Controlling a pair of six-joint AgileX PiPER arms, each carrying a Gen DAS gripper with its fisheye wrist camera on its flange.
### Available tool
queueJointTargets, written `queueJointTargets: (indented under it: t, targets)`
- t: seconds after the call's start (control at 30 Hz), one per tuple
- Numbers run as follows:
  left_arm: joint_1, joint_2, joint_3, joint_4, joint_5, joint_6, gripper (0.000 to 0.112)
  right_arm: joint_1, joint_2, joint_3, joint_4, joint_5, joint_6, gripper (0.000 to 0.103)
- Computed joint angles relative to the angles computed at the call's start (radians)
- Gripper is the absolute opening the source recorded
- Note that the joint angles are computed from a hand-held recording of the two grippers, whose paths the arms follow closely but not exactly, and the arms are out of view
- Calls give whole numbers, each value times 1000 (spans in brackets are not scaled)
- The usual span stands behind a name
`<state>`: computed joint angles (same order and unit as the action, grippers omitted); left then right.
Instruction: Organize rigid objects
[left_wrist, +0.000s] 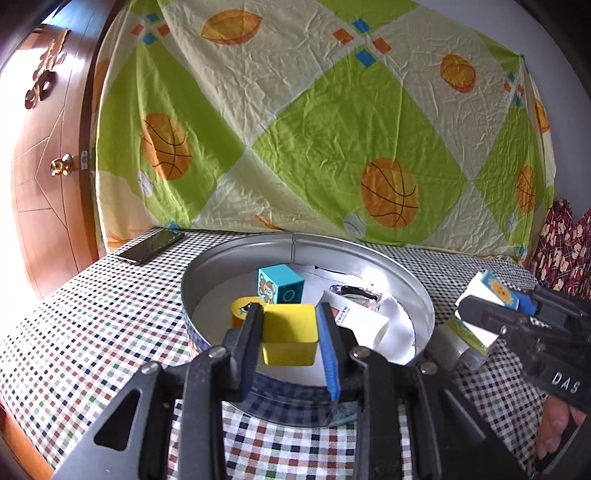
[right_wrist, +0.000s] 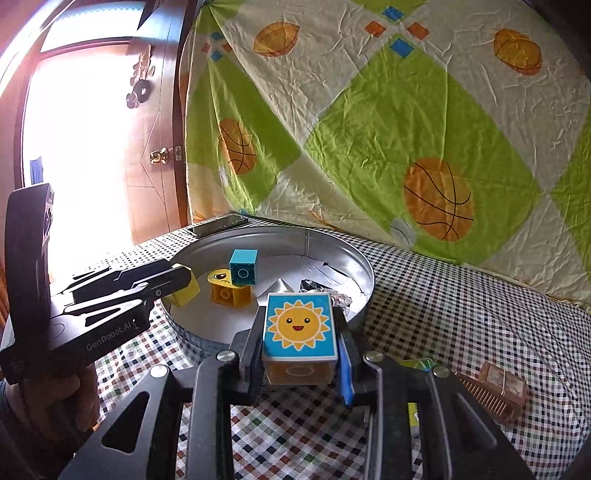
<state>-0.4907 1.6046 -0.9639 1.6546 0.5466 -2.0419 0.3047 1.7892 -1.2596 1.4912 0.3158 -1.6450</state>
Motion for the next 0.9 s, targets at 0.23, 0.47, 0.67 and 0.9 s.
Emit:
queueJointTargets:
  t: [0.23, 0.47, 0.67, 0.9]
  targets:
    - [68, 35, -87, -162, -95, 222, 29, 12, 78, -151, -332, 17, 337, 34]
    - [148, 108, -219, -483, -152, 594, 29, 30, 192, -356, -641, 67, 670, 34]
    - [188, 149, -299, -710, -154, 855, 29, 36, 272, -492, -791, 123, 838, 34]
    - [220, 210, -399, -940, -117, 1112, 29, 51, 358, -641, -931, 189, 994, 34]
